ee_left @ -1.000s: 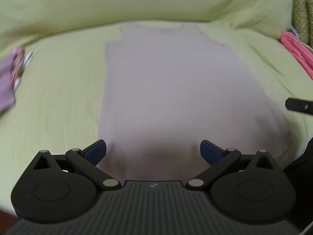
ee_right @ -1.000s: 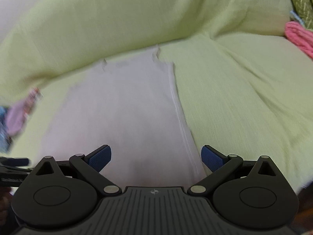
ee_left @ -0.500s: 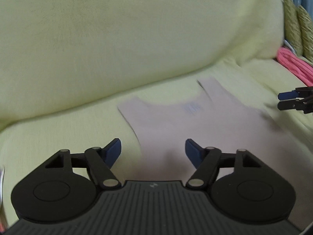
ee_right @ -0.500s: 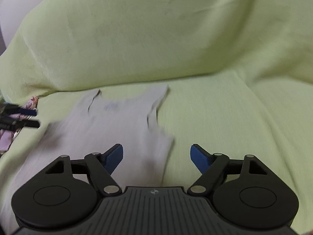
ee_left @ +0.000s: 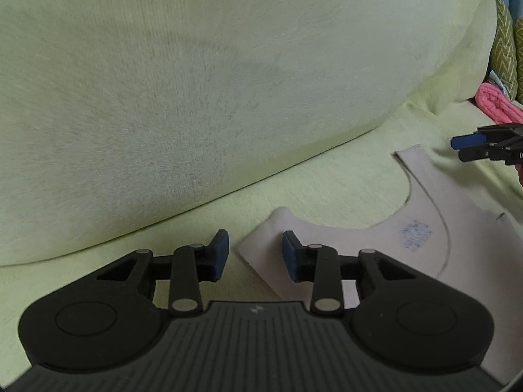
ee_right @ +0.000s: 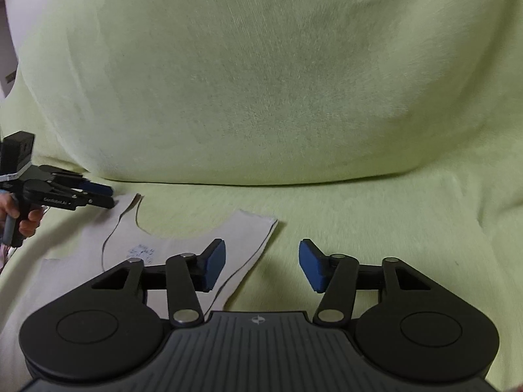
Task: Fold clothes
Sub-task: 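Move both grippers toward the tank top neckline to grasp it, then close the left gripper on the tank top strap while the right gripper grasps the other strap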
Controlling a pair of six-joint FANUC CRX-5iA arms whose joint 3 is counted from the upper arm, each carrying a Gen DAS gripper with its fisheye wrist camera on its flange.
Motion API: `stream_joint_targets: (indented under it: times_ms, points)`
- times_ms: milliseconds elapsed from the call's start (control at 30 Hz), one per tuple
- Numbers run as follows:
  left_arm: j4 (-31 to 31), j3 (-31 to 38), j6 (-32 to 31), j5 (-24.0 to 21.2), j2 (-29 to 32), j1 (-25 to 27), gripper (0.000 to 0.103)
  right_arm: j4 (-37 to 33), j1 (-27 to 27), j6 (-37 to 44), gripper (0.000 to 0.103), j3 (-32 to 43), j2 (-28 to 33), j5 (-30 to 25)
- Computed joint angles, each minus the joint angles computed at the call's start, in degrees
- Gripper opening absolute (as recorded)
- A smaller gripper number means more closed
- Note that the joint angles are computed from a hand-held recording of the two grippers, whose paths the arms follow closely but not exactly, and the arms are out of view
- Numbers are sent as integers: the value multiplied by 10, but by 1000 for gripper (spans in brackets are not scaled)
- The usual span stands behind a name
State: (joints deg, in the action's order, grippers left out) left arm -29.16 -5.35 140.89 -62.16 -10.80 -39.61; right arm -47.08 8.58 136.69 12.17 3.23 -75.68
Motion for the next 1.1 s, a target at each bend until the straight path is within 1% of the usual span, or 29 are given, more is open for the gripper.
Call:
stream_joint_targets:
  times_ms: [67,167,333,367,400,433,467,500,533,633,667,733,767,833,900,1000,1033,1100]
  points:
    - [20,-17,-23,30,-3,19,31,-14,-3,-1,53,17,20,-14]
    - [20,-32,-23,58,-9,25,31,-34,-5,-7,53,40,48,-31]
    - [16,-41,-33,82,-12,23,18,-27,7,-22,53,65,81,-36]
    - [16,-42,-35,85,-12,23,17,-23,11,-19,49,67,85,-36]
    - [16,-41,-36,85,-11,22,13,-24,13,-12,47,69,88,-35]
    - [16,-39,-38,85,-9,21,6,-24,15,-9,38,72,91,-37]
    - [15,-34,-39,83,-5,18,3,-25,16,-8,17,79,97,-47]
    - [1,-19,-34,65,5,6,3,-23,19,-12,3,90,105,-62]
    - [-12,-5,-29,48,14,-6,2,-19,23,-16,2,94,107,-68]
    - [-43,28,-14,8,23,-46,2,-4,34,4,2,69,76,-33]
    - [-60,36,1,-2,21,-65,2,-16,27,15,2,60,61,-28]
    - [-109,61,54,-36,16,-122,2,-49,6,47,2,42,26,-25]
    - [-135,75,80,-55,17,-153,2,-68,-8,70,2,32,6,-30]
    - [-191,106,137,-101,27,-234,2,-113,-45,122,2,8,-38,-56]
    - [-239,142,181,-151,50,-315,2,-158,-93,180,2,-22,-86,-100]
    - [-288,204,227,-227,108,-424,3,-191,-171,277,2,-72,-159,-179]
    - [-292,220,242,-243,126,-453,3,-193,-198,307,2,-88,-182,-210]
    - [-287,263,243,-278,176,-496,4,-190,-254,366,2,-119,-224,-277]
